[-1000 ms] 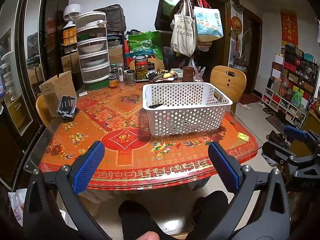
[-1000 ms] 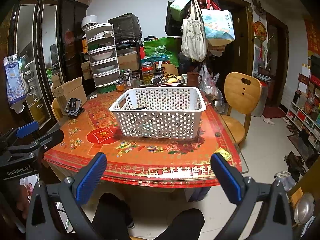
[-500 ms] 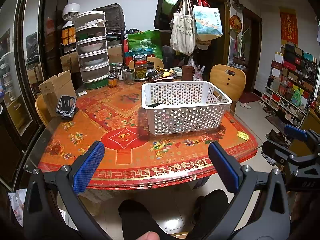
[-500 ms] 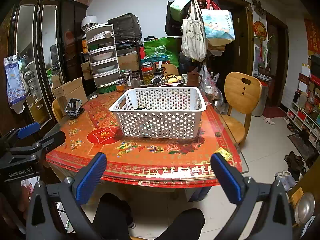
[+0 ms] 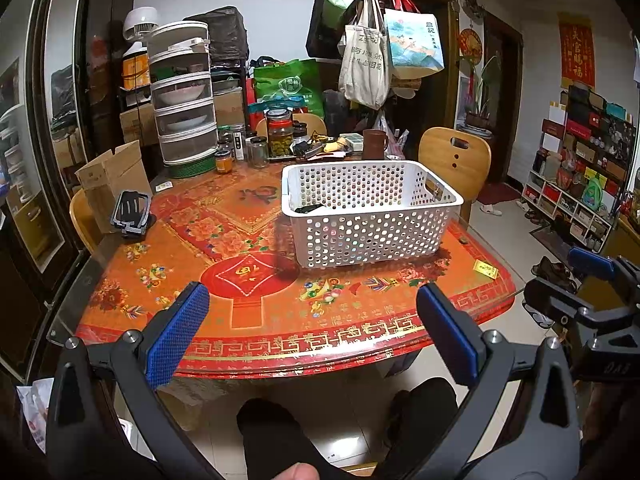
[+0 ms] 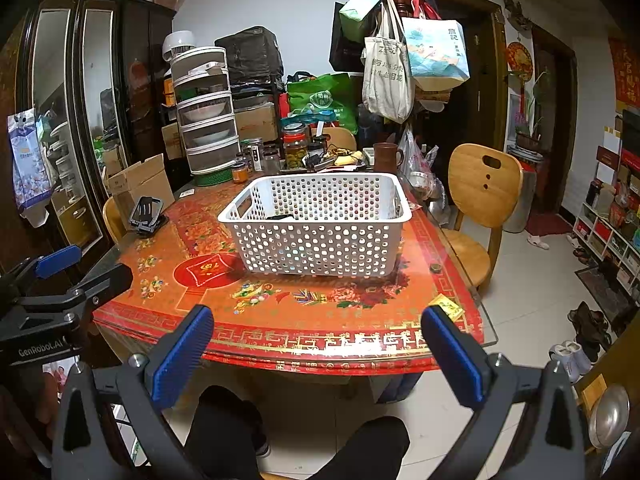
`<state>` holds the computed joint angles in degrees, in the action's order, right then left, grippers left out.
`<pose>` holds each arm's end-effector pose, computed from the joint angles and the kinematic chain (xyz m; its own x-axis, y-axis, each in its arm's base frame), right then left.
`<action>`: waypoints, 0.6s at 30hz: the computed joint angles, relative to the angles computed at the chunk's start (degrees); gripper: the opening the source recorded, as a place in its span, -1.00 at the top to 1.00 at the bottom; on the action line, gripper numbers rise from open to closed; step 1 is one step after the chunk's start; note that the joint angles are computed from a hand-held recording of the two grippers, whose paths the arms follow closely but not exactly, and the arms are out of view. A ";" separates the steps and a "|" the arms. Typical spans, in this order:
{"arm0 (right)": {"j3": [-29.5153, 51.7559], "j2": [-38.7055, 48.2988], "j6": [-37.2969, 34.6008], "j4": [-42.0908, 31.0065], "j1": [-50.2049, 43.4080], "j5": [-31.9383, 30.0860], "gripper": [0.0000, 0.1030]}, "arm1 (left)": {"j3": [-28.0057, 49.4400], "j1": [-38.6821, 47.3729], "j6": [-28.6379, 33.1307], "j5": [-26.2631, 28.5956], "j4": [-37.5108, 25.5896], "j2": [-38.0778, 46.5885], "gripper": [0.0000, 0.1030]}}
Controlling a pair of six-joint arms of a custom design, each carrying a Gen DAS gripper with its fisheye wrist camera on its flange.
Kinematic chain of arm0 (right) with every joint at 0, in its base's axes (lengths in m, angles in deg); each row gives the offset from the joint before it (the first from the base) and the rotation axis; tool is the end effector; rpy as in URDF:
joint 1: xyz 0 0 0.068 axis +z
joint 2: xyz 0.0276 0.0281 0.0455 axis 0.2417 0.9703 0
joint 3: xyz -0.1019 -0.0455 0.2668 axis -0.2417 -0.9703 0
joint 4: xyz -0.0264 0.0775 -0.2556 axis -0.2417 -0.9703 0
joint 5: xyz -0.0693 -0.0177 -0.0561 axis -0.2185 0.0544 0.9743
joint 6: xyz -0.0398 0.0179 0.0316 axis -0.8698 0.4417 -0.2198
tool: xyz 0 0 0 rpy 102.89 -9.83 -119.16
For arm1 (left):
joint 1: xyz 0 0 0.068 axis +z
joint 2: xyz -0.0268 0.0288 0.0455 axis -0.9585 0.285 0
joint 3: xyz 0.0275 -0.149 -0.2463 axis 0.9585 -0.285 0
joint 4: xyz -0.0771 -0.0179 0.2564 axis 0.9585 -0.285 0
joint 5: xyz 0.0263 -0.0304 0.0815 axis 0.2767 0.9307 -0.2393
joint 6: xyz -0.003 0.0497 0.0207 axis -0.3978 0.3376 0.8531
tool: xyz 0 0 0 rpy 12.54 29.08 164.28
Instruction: Organize rigid objects
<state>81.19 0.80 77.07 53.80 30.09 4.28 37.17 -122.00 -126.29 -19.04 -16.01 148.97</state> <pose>0.2601 0.0805 0.2360 -0.5206 -0.1496 -0.8406 -0.3911 0.9169 0.0791 0.2329 -0.2240 0.2584 -0.5206 -0.0959 -0.8484 -0.1990 0.9799 0.0113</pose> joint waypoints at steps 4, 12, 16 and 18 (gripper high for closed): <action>0.05 0.04 -0.09 -0.09 -0.01 -0.04 -1.00 | -0.06 -0.05 -0.06 0.05 0.07 0.14 -0.99; 0.00 0.37 -0.23 0.06 -0.20 -0.16 -1.00 | -1.62 -0.04 0.65 0.69 1.21 -0.53 -0.99; 0.02 0.36 -0.28 0.02 -0.21 -0.18 -1.00 | -1.92 0.01 0.90 0.65 1.42 -0.63 -0.99; 0.02 0.36 -0.28 0.02 -0.21 -0.18 -1.00 | -2.42 -0.06 1.00 0.45 1.64 -0.72 -0.99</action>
<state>81.21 1.15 76.79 53.82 29.88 4.11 34.75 -122.06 -125.28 -18.58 -14.36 148.24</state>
